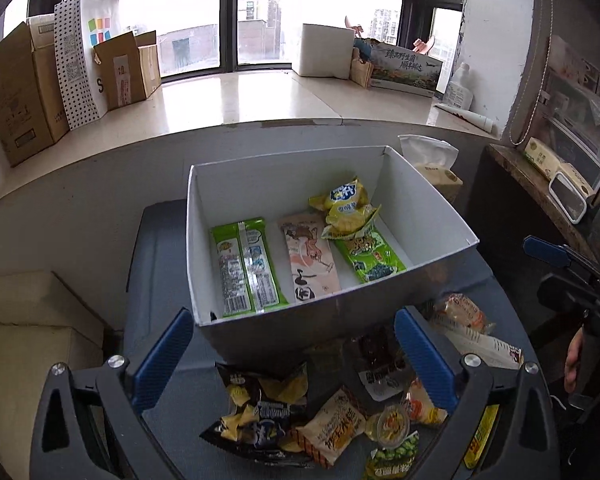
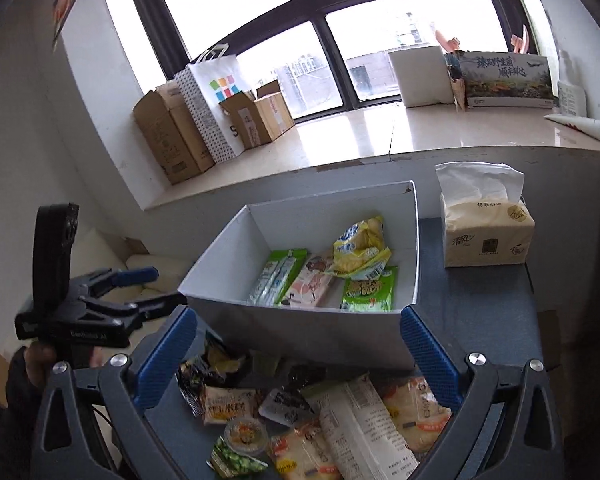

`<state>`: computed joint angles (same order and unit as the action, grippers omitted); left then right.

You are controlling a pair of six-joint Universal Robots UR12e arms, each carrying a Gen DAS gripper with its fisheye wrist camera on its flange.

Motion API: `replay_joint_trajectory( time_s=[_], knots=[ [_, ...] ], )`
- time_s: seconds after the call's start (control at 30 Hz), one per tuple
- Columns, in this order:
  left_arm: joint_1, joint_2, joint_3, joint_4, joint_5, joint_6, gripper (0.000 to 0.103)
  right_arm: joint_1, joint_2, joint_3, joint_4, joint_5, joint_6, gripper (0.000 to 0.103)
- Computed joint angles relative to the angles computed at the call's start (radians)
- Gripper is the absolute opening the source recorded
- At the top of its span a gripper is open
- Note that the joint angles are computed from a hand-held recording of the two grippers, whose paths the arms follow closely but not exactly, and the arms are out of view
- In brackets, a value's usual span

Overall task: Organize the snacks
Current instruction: 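Grasp the long white bread bag with the right tool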

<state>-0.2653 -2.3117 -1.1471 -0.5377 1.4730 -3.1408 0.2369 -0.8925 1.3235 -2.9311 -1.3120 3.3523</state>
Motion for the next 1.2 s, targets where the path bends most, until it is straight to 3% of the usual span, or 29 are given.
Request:
replay_joint_trajectory(
  time_s=[0.13, 0.27, 0.37, 0.47, 0.63, 0.87, 0.97, 1.0, 1.07, 1.2],
  knots=[
    [0.008, 0.050, -0.105, 0.030, -0.040, -0.022, 0.103, 0.017, -0.032, 0.064, 0.081, -0.055, -0.120, 0.103],
    [0.008, 0.083, -0.180, 0.055, -0.022, -0.036, 0.103, 0.018, -0.042, 0.092, 0.224, -0.075, -0.204, 0.103],
    [0.012, 0.098, -0.217, 0.048, -0.022, -0.047, 0.103, 0.025, -0.038, 0.096, 0.267, -0.136, -0.266, 0.103],
    [0.014, 0.109, -0.245, 0.038, 0.000, -0.058, 0.103, 0.024, -0.028, 0.093, 0.278, -0.156, -0.289, 0.103],
    [0.025, 0.125, -0.277, 0.024, -0.031, -0.102, 0.103, 0.030, -0.004, 0.066, 0.295, -0.208, -0.303, 0.103],
    [0.018, 0.128, -0.285, 0.016, -0.008, -0.087, 0.103, 0.025, 0.019, 0.029, 0.406, -0.186, -0.313, 0.103],
    [0.018, 0.126, -0.282, 0.007, -0.011, -0.085, 0.103, 0.018, 0.008, 0.056, 0.372, -0.150, -0.297, 0.090],
    [0.018, 0.125, -0.281, 0.003, -0.011, -0.084, 0.103, 0.016, 0.003, 0.067, 0.353, -0.146, -0.288, 0.071],
    [0.018, 0.124, -0.282, 0.006, -0.012, -0.083, 0.103, 0.008, -0.007, 0.085, 0.333, -0.114, -0.269, 0.051],
    [0.018, 0.121, -0.278, 0.002, -0.008, -0.087, 0.103, 0.008, -0.020, 0.103, 0.326, -0.108, -0.261, 0.041]
  ],
)
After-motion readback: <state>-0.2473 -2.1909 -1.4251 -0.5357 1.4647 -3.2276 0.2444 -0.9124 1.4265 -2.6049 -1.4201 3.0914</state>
